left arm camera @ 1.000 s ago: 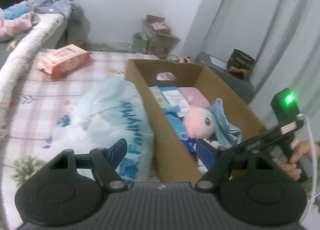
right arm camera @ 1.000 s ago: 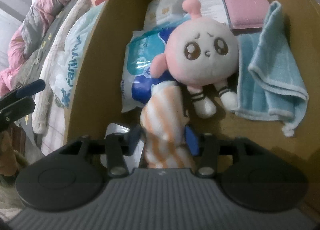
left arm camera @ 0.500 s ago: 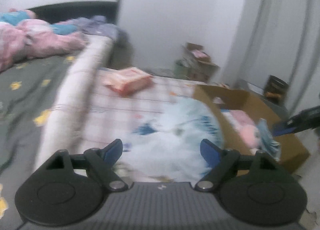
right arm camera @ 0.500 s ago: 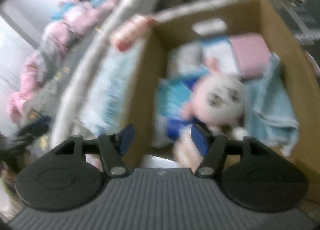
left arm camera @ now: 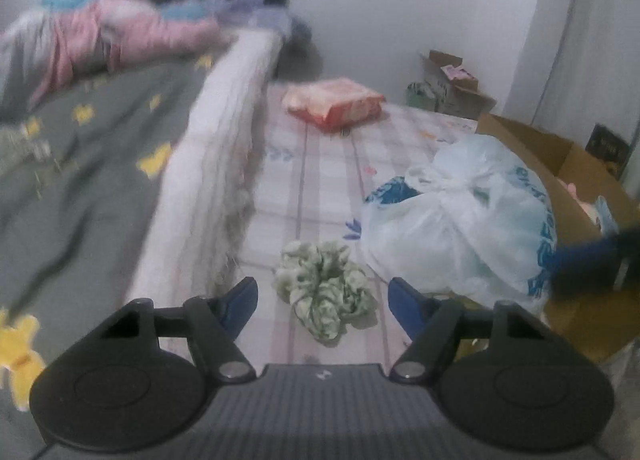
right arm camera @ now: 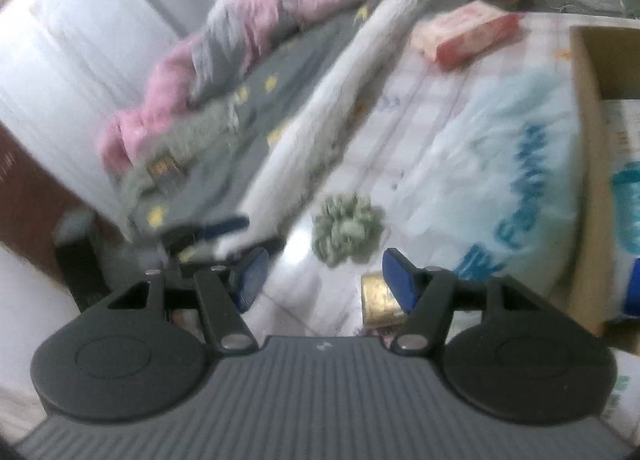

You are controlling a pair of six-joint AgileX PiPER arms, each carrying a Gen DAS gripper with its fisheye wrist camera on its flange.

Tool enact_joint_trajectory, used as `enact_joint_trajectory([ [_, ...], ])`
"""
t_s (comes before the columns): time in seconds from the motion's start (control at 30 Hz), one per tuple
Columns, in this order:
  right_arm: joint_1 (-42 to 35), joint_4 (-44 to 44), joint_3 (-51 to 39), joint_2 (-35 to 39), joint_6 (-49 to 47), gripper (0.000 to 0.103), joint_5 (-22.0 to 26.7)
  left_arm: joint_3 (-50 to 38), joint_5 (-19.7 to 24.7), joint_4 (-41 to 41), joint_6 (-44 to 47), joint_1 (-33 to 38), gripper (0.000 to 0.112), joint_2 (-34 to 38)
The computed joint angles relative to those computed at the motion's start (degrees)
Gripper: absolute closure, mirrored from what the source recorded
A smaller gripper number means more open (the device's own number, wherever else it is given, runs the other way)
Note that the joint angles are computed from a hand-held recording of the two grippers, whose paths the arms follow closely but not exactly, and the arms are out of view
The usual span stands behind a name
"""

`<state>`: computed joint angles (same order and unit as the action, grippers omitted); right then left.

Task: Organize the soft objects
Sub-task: 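Grasp the green scrunchie with the left tool while the right tool grasps the gold snack pack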

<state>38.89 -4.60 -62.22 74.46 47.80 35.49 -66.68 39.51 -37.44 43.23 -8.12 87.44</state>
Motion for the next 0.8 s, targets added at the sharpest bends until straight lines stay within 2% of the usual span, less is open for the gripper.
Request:
enact_joint_trajectory([
  [0.07,4.68,-9.37,-1.81,3.76,8.28,0.039,2.79,-1.83,1.94,-2.9,1.77,1.06,0.039,2.33],
  [0.13,8.3,-16.1,-1.5,5.94,14.8,0.033,4.56,-3.99,3.87,-4.83,5.54,1.08,0.028,4.85],
  [0.17,10.11,-19.83,-0.8,6.94,18.78,0.031,5.16,-5.19,4.64,-3.61,5.43,0.44,0.027,5.91],
  [0.23,12.78,-25.81,-0.73,9.37,24.86,0.025,7.26,-7.81,4.76,0.35,3.37,-1.6,0.026,8.38],
  [0.43,15.82,-35.1,-1.29,16.51,34.72,0.02,9.69,-13.56,3.63,9.61,-8.33,-5.34,0.027,15.22],
  [0.57,14.54,-36.61,-0.21,19.09,38.41,0.019,6.6,-15.85,3.98,11.99,-11.03,-5.76,0.046,18.73],
  [0.6,14.34,-37.66,0.08,19.69,39.59,0.018,5.96,-15.6,3.63,11.09,-10.82,-5.37,0.048,19.08],
  [0.67,13.81,-39.29,1.1,20.43,41.53,0.018,3.98,-14.12,2.09,8.89,-8.42,-4.77,0.056,18.47],
  [0.7,13.65,-38.85,1.21,20.72,41.75,0.018,3.68,-13.67,1.87,8.72,-7.58,-4.63,0.065,18.2],
  [0.8,13.96,-37.21,1.72,20.66,41.16,0.018,2.58,-12.87,3.14,6.77,-4.95,-3.36,0.074,17.62],
])
